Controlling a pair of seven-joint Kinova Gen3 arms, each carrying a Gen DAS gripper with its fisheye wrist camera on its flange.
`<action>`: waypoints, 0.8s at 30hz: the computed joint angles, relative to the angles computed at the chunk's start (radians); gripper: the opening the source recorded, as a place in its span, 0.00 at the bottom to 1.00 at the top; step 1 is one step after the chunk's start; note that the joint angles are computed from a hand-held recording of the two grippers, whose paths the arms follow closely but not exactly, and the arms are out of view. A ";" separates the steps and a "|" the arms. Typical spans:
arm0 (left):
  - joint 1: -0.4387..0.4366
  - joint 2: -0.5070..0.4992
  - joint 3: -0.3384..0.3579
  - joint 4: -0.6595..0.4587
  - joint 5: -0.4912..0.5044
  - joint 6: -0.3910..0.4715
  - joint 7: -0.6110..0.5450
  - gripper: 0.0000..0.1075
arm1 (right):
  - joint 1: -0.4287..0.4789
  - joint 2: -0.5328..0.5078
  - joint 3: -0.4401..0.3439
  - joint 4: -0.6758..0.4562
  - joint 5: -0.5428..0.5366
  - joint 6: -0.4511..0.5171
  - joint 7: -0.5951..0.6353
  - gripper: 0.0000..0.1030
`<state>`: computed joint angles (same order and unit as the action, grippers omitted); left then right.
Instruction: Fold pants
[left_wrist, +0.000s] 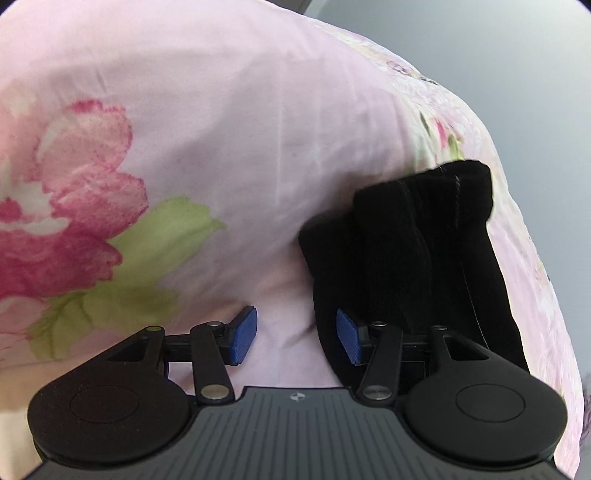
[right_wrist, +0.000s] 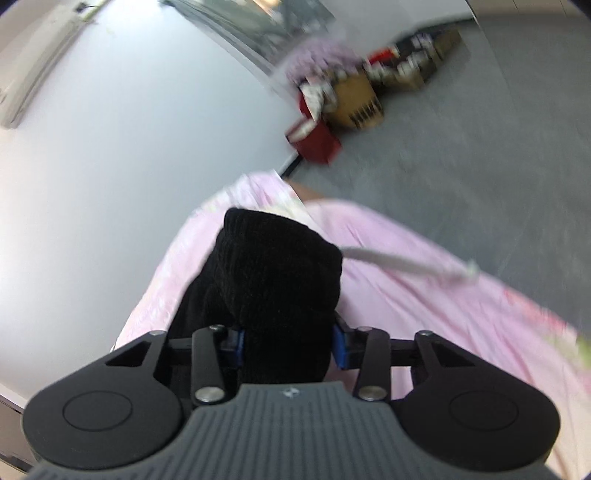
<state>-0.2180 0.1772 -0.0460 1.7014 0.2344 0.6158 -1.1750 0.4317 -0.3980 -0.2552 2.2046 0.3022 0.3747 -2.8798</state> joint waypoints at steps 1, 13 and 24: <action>-0.011 -0.001 0.010 0.009 0.007 -0.017 -0.007 0.54 | 0.028 0.018 -0.032 -0.038 0.016 0.037 -0.019 0.34; 0.052 -0.038 -0.084 0.018 -0.004 -0.024 -0.047 0.00 | 0.092 0.196 -0.197 -0.183 0.320 0.310 -0.306 0.33; -0.117 -0.130 0.007 0.044 0.383 0.023 -0.319 0.79 | -0.077 0.181 -0.054 -0.179 0.295 0.346 -0.224 0.35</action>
<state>-0.3349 0.0470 -0.0389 1.7451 0.6174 0.6386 -1.4937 0.3545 -0.2168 -0.3091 2.0251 0.5970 0.7210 -3.1036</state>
